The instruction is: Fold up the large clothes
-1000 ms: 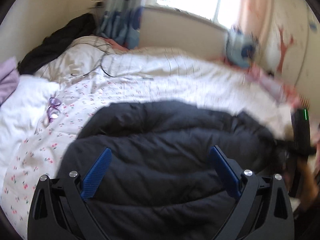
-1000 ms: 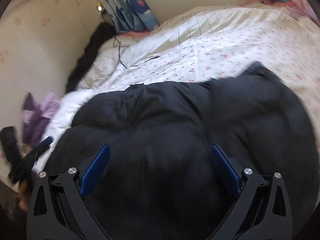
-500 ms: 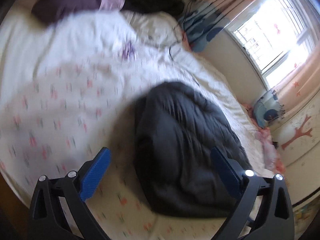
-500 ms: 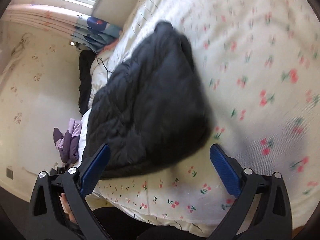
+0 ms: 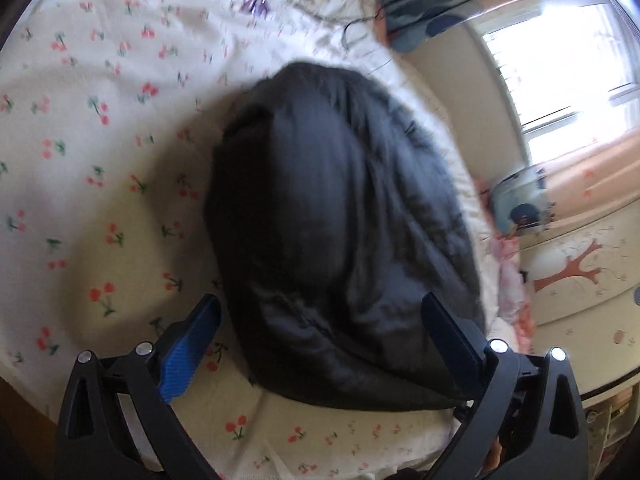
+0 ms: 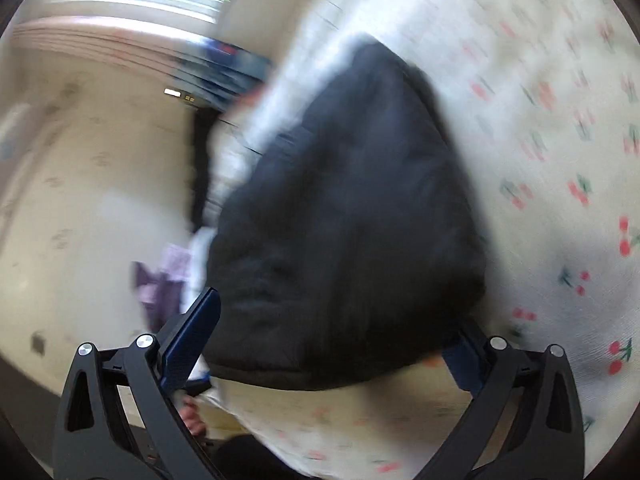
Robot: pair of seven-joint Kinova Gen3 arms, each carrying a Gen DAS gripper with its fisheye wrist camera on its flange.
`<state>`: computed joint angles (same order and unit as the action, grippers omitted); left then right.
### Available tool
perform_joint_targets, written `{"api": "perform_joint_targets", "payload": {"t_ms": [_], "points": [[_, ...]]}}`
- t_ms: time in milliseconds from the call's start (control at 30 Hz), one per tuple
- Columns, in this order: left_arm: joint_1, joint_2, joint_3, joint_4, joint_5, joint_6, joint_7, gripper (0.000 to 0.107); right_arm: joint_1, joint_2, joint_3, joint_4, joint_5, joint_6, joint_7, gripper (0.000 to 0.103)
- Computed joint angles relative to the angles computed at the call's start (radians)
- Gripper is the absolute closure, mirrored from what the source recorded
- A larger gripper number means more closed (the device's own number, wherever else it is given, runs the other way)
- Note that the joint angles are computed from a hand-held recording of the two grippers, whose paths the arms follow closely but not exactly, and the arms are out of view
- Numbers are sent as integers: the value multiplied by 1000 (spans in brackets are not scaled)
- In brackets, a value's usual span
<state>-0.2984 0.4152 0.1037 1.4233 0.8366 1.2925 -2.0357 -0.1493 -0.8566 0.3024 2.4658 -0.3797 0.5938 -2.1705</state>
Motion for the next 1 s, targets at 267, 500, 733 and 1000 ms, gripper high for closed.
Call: {"api": "perform_joint_targets", "payload": {"t_ms": [267, 500, 733, 1000], "points": [[16, 54, 29, 18, 105, -66, 51, 12, 21, 2, -52, 38, -7, -170, -11, 6], [-31, 38, 46, 115, 240, -85, -6, 76, -9, 38, -22, 40, -73, -219, 76, 74], [-110, -133, -8, 273, 357, -28, -216, 89, 88, -53, -185, -106, 26, 29, -2, 80], [-129, -104, -112, 319, 291, 58, -221, 57, 171, -237, -171, -97, 92, 346, -236, 41]]}}
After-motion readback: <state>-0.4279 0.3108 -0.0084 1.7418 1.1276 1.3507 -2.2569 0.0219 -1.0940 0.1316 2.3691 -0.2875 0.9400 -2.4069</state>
